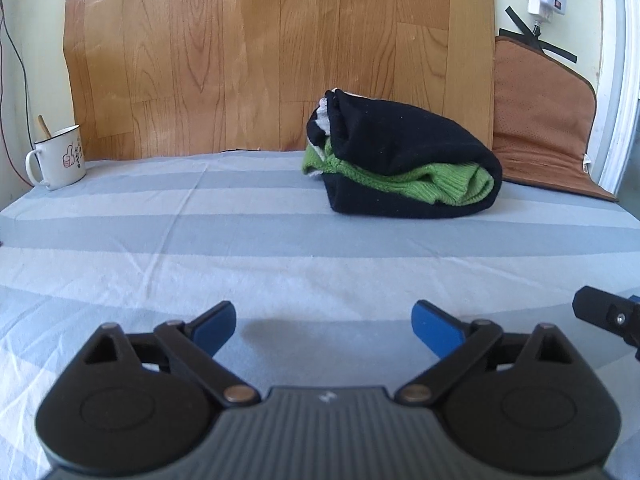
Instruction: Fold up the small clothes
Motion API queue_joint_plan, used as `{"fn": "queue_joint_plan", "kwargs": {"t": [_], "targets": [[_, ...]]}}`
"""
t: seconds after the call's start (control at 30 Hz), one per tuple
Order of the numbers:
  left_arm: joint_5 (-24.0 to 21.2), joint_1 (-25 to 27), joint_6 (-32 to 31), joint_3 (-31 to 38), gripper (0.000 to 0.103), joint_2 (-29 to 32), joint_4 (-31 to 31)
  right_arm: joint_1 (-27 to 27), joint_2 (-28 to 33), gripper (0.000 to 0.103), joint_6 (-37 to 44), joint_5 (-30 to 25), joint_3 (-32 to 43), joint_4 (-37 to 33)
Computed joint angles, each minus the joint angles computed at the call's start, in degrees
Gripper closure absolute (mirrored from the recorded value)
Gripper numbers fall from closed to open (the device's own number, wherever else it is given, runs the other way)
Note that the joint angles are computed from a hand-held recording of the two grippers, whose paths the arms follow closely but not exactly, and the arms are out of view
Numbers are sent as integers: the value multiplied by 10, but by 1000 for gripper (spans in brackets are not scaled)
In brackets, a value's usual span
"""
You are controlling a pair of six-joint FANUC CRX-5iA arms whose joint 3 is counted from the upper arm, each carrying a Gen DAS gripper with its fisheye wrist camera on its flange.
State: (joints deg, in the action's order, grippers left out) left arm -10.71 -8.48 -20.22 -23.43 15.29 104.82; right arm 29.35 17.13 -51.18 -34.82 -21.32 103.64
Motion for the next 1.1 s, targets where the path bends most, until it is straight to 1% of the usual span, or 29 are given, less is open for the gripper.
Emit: {"fn": "queue_joint_plan", "kwargs": {"t": [0.1,0.23,0.27,0.37,0.43,0.5,0.57,0.6,0.73,0.8,1.0,1.07,1.1], "targets": [[-5,-3,-27,-2,0,-2,22,-5,-2,0,-15,12,-3,10],[-8,-2,-28,-5,0,-3,7,-10,-3,0,-22,26,-2,10],[-11,1,-18,-6,0,-3,-9,-10,-3,0,-21,28,-1,7],[-31,24,54,-2,0,0,-98,-14,-4,0,-24,38,-2,10],[-34,34,97,3,0,3,-142,-14,-5,0,-23,39,-2,10],[-35,40,128,6,0,4,-173,-14,-5,0,-20,40,-2,10],[-36,42,137,7,0,4,-184,-14,-5,0,-18,41,-2,12],[-35,40,130,5,0,3,-176,-13,-5,0,-17,40,-2,11],[-26,24,71,-4,0,-2,-109,-16,-8,0,-26,43,-5,20],[-22,19,54,-6,0,-4,-90,-17,-8,0,-28,44,-5,22],[-13,0,-26,-11,0,-8,10,-7,-3,0,-1,30,0,-2],[-3,-13,-69,-11,0,-10,68,3,1,0,21,16,6,-25],[5,-23,-104,-11,0,-12,112,7,2,0,32,10,8,-34]]}}
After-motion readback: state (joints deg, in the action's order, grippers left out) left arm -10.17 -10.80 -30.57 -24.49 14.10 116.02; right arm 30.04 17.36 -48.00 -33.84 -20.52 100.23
